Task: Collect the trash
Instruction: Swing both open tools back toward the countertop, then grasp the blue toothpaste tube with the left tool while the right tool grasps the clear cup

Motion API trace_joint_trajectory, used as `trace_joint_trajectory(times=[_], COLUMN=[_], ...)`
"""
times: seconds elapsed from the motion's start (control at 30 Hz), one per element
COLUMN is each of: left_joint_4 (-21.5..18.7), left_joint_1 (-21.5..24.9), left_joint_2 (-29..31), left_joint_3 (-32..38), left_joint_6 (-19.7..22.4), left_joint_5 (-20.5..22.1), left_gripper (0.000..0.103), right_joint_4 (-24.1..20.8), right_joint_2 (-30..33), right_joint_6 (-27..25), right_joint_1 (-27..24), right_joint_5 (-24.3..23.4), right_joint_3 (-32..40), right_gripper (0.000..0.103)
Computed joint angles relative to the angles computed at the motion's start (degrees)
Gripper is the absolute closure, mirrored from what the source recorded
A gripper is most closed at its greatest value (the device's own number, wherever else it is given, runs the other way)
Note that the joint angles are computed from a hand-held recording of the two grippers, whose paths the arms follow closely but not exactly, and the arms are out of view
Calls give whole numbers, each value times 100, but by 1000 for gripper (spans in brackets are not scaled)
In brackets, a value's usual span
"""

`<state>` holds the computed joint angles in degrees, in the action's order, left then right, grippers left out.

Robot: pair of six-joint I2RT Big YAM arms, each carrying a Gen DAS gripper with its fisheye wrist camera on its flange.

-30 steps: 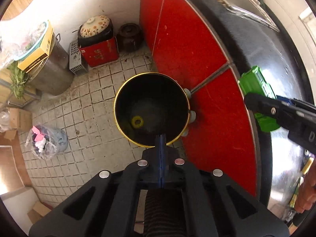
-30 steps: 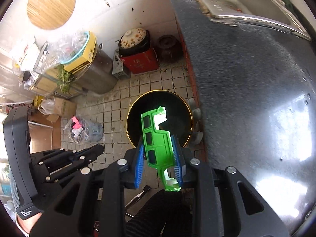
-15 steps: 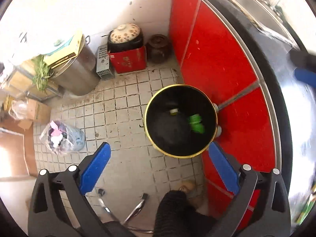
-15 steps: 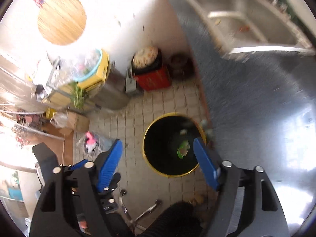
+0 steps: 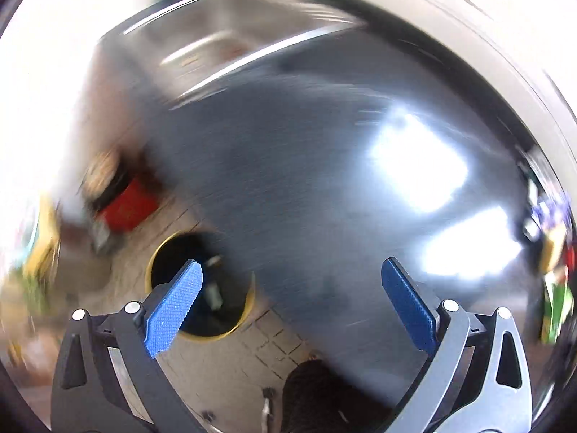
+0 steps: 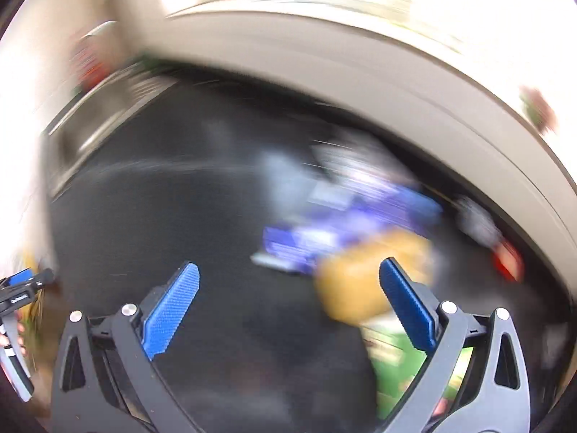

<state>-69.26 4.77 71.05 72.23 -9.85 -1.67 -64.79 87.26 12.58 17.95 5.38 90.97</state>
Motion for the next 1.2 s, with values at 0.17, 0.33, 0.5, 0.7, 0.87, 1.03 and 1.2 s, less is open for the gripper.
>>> trace_joint_trajectory(times=[0.17, 0.33, 0.5, 0.7, 0.87, 1.03, 1.2], left_joint_4=[50, -9, -201, -454, -722, -907, -1066], left_joint_1=[-1464, -2437, -3076, -3296, -3360, -3431, -3498], left_joint_2=[808, 1510, 2177, 2649, 3071, 3523, 3877], left_joint_3=[857, 1619, 2365, 2961, 3543, 4098, 4472], left_joint_6=[176, 450, 634, 717, 858, 1034, 1253], left_joint_5=[-12, 10, -65, -132, -250, -333, -516], left_gripper=[7, 7, 7, 7, 7, 7, 7], right_joint_4=[-257, -600, -628, -534, -519, -488, -443], right_joint_2=[-1145, -2075, -2483, -2362, -1830, -1113, -377], right_joint_6=[160, 173, -160, -411, -468, -887, -1126], right_joint_1=[-1654, -3221, -4767, -5424, -5281, -5138, -5243], right_joint_5=[232, 169, -201, -358, -403, -282, 126], right_joint_3=[-1366, -2328, -2745, -2702, -2240, -1656, -1126], right_gripper=[6, 6, 6, 6, 6, 6, 6])
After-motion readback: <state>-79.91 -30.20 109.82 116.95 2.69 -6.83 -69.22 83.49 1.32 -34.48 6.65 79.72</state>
